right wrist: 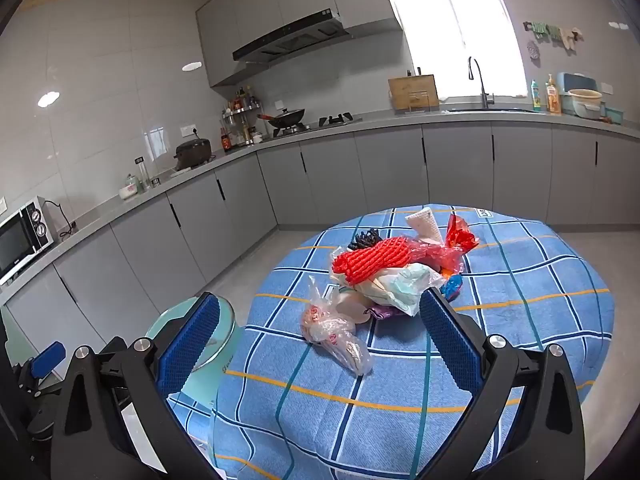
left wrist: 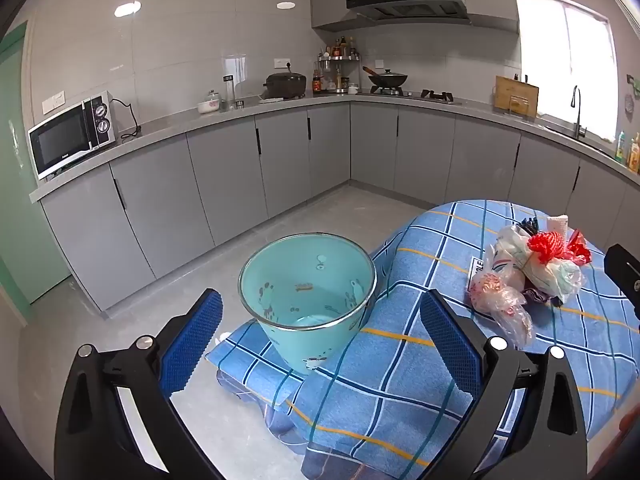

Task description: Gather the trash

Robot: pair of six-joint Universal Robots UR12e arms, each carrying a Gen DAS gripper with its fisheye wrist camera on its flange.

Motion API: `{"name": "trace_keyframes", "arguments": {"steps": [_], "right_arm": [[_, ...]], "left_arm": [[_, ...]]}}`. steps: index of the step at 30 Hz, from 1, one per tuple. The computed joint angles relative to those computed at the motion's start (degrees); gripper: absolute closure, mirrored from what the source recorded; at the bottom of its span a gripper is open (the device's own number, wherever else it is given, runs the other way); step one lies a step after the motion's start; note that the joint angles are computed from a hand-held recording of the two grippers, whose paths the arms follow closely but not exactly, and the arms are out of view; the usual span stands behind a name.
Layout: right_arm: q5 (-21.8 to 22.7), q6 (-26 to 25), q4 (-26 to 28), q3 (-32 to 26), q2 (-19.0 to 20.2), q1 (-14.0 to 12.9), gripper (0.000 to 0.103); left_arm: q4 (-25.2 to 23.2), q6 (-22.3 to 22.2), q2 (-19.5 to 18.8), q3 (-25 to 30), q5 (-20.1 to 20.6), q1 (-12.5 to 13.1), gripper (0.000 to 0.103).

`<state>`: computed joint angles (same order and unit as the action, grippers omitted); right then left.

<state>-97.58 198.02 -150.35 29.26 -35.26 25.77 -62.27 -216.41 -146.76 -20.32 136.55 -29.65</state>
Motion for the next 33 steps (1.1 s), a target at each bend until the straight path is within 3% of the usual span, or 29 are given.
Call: {"name": "trace_keyframes", "arguments": {"steps": [12, 17, 33], "right_arm": [[-0.7, -0.3, 1.7, -1.4, 0.4, 0.0, 0.004], [-1.2, -1.3, 1.9, -1.6, 0.6, 0.2, 0.004], [-1.6, -1.0, 3.0, -2.1, 1.0, 0.1, 0.004]], "left_arm": [[1.0, 0.8, -0.8, 0.9, -1.1, 0.1, 0.006], [5.1, 2.0, 1.4, -3.3, -2.1, 0.0, 0.006], [4.0, 2.9, 0.8, -2.2, -2.4, -0.1, 0.006]]}}
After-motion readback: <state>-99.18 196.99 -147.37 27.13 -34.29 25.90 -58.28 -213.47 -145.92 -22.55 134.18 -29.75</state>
